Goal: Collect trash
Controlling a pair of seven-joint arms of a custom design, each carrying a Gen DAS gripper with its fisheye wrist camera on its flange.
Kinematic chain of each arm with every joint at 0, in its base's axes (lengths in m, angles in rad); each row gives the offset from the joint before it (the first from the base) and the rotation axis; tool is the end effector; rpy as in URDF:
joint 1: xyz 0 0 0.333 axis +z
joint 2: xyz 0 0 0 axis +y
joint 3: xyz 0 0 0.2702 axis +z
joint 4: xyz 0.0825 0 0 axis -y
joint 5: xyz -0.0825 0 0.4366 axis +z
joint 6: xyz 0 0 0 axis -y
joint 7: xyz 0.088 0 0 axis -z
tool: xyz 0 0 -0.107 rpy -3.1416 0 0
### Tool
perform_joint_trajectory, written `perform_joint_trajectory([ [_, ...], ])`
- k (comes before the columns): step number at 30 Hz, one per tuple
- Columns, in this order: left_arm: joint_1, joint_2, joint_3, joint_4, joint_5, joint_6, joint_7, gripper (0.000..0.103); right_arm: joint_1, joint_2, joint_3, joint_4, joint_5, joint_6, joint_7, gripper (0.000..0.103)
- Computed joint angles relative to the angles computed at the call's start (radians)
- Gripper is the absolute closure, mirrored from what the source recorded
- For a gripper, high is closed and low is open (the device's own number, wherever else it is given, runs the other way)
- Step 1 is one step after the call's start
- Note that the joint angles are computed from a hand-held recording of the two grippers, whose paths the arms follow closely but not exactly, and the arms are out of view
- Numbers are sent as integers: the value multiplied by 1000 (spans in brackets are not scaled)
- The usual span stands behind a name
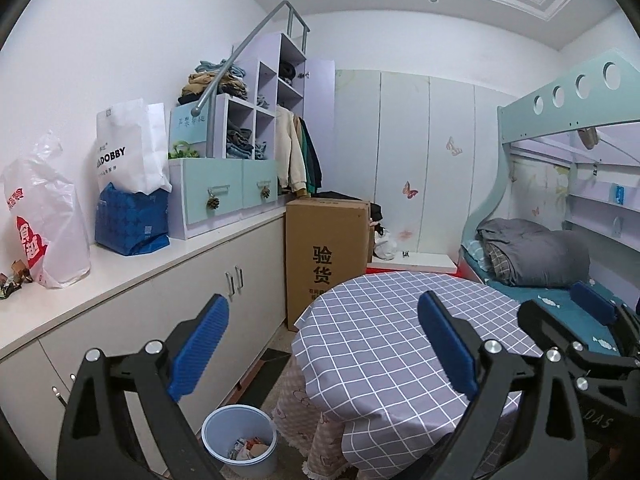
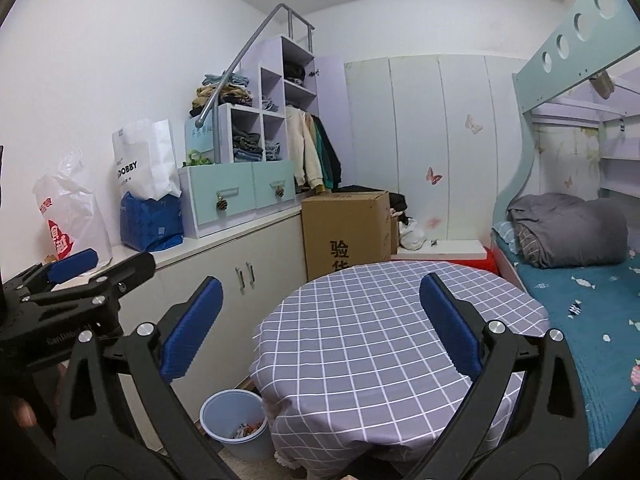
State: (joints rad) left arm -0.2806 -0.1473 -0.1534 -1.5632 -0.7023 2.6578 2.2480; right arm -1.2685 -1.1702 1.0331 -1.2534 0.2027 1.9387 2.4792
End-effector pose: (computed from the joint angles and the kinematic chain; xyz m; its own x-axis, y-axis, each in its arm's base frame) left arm 0.5408 -0.2412 0.8027 -0.6723 -0.7402 0.0132 -0.1734 0.1401 -0.9748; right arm 0.4133 0.4495 0.7874 -0.5492 -0.8321 -0.0776 -0.0814 0.1457 -0.9860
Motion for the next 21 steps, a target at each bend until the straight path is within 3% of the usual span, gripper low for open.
perform_joint_trajectory([
  [21,-12,-21,11,-16,-42,-22,36,10,49,16,6,-42,-40,1,4,6],
])
